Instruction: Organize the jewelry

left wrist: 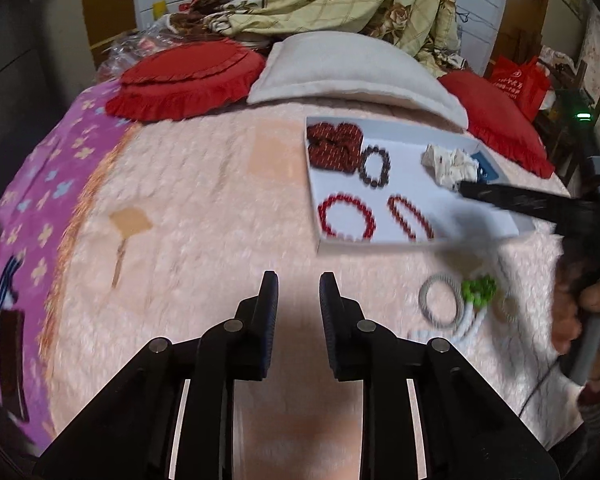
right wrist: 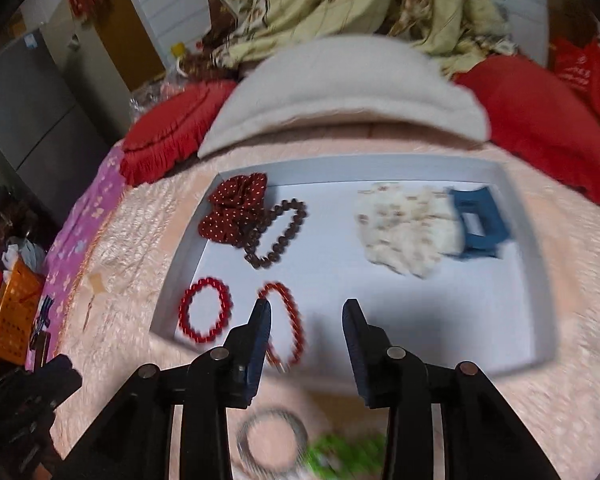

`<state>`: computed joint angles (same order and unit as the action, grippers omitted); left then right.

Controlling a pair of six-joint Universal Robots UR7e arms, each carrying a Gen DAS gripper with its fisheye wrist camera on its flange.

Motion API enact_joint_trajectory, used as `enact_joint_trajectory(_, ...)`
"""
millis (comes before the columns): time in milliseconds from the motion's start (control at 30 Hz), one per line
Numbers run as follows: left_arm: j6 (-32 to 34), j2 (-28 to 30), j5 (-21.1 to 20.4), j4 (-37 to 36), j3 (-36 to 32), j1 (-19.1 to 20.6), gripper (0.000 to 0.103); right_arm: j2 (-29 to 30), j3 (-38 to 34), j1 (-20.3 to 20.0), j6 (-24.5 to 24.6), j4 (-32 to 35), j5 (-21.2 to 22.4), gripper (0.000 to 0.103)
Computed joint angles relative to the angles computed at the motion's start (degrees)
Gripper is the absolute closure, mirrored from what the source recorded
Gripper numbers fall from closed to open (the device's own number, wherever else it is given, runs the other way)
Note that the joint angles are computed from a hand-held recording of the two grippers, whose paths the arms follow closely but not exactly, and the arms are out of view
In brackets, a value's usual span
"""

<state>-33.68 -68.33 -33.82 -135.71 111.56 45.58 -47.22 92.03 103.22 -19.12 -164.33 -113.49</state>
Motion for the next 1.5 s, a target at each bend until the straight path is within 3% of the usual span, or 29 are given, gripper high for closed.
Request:
enact_joint_trajectory(267,-12.56,-4.15,0.28,6.11,6.99,-5.35,0.083,-14.16,20.77,-2.66,0.24,-12.53,0.23,0.063)
enact_joint_trajectory(400,-19.40,-5.86,-0.56,10.07,9.87,-8.34,0.082,-18.84,30.08,-4.51,1.55,-19.42,0.82,0.063)
enact_joint_trajectory(533,-24.23,-6.71,-0.99,14.82,11.03,-10.71,0.082,-21.45,35.79,-5.89,3.25,-21.99,1.33,0.063)
enact_joint_trajectory(733,-29.00,-8.16,-0.98,19.43,12.37,-14.71,0.082,-23.19,39.69,-5.67,3.38,-23.81,0.55,0.063)
enact_joint_trajectory(933,-34.49,-8.17,2.69,28.65,11.72,-19.17,0.082,-24.88,41.59,-4.80,3.65,-25.11,0.03,0.063)
enact_joint_trajectory(1133,-36.82,-8.98,3.94,33.02,11.88,-22.69,0.082,-25.55,43.30,-2.52,2.43,-27.46,-1.67,0.063)
enact_joint_trajectory(1500,-39.15,-9.78,4.16,37.24,11.76,-25.32,0.082,-25.42,44.14,0.66,1.08,-29.50,-3.97,0.063)
